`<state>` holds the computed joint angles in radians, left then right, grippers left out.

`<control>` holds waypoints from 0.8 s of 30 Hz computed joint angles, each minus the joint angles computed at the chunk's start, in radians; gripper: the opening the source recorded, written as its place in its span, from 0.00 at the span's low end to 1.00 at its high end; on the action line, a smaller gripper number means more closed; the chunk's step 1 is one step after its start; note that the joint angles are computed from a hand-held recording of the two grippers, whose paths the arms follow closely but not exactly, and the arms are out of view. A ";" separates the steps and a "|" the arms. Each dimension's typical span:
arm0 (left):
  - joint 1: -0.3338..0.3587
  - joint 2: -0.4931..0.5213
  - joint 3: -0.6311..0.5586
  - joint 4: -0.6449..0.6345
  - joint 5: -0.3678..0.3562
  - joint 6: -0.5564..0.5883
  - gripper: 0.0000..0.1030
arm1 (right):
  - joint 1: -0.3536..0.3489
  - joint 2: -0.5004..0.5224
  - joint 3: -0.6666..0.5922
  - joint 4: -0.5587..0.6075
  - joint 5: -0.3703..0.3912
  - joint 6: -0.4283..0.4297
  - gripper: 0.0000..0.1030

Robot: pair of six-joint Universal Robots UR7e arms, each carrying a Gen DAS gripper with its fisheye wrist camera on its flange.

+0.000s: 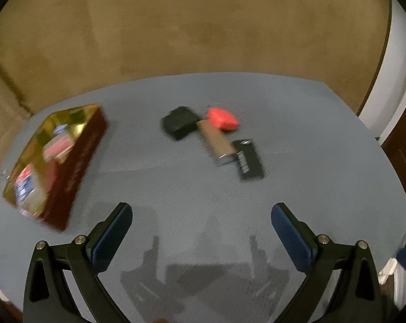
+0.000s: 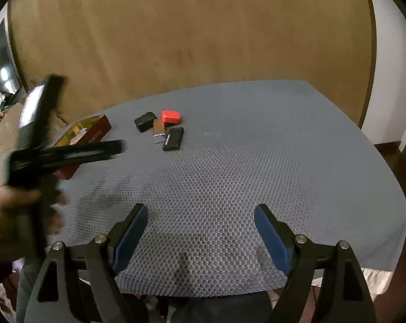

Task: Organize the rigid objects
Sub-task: 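Withdraw the open right tool toward the remaining pile, then reach the left tool to the black CHIFENG card case and grasp it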

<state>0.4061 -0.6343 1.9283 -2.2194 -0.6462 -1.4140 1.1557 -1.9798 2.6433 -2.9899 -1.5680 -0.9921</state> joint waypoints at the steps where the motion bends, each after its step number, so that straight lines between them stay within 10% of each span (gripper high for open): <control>1: 0.016 0.024 -0.025 -0.015 0.005 0.021 0.99 | -0.002 -0.010 -0.009 0.022 0.002 0.007 0.81; 9: 0.111 0.165 -0.144 -0.205 -0.018 0.253 0.72 | -0.050 -0.053 -0.086 0.171 0.054 0.070 0.82; 20: 0.210 0.239 -0.279 -0.096 0.041 0.142 0.72 | -0.114 -0.114 -0.105 0.309 0.122 0.060 0.82; 24: 0.206 0.229 -0.267 -0.119 0.030 0.132 0.54 | -0.098 -0.075 -0.109 0.283 0.105 0.086 0.82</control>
